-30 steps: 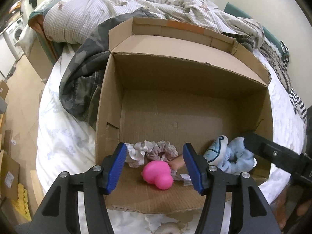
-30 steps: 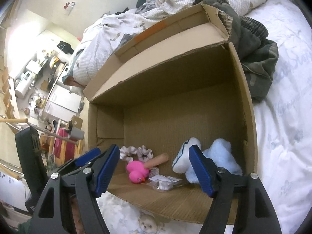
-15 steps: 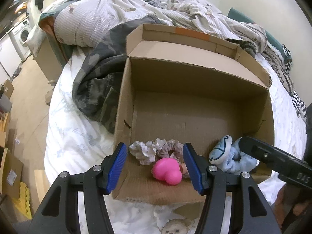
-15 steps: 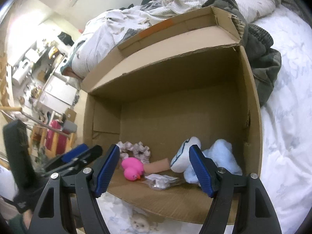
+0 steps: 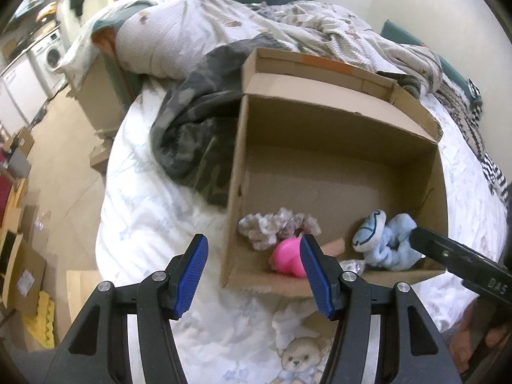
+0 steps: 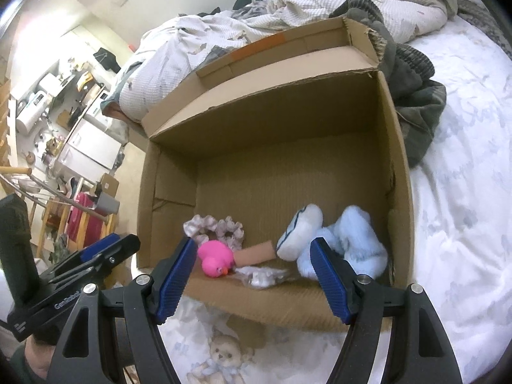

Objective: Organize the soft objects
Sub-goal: 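Move left tool back to the bed and grasp the white sock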

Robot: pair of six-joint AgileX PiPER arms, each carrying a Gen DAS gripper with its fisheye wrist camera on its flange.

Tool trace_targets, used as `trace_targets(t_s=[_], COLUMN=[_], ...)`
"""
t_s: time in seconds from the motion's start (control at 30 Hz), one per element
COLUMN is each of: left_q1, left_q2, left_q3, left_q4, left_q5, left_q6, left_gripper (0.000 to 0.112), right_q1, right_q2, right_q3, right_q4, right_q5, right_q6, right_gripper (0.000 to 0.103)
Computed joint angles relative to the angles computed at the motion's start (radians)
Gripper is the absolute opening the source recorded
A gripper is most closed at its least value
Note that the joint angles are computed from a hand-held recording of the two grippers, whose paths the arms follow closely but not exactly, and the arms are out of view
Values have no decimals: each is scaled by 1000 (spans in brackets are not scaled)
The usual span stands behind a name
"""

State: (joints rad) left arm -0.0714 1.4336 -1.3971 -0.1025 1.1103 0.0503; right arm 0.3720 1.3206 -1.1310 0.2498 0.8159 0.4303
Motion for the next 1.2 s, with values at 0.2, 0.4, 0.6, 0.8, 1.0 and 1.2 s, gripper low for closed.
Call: trace_targets(t_s=[0.2, 0.4, 0.6, 0.8, 1.0, 1.2], left_q1=[56, 111, 88, -15, -107, -134], left_q2=[-44, -78, -55, -11, 38, 82], left_q3=[61, 131, 165, 224, 251, 247], left_q4=[-11, -17, -38, -70, -31, -52], left_q5=[17, 14, 62, 90, 40, 19], left_q6=[22, 66, 90, 129, 77, 79], left_gripper=[56, 56, 56, 56, 56, 52], right_q1=[45, 46, 20, 14, 27, 38], right_q2=[-74, -151, -161, -133, -81, -58], right_q3=[57, 129, 161, 162, 151, 160], right_q4=[-11, 3, 23, 58, 40, 49], right_q5=[14, 30, 80, 84, 106, 112], right_q6=[44, 72, 76, 55, 66, 58], right_gripper=[78, 78, 78, 78, 78, 78])
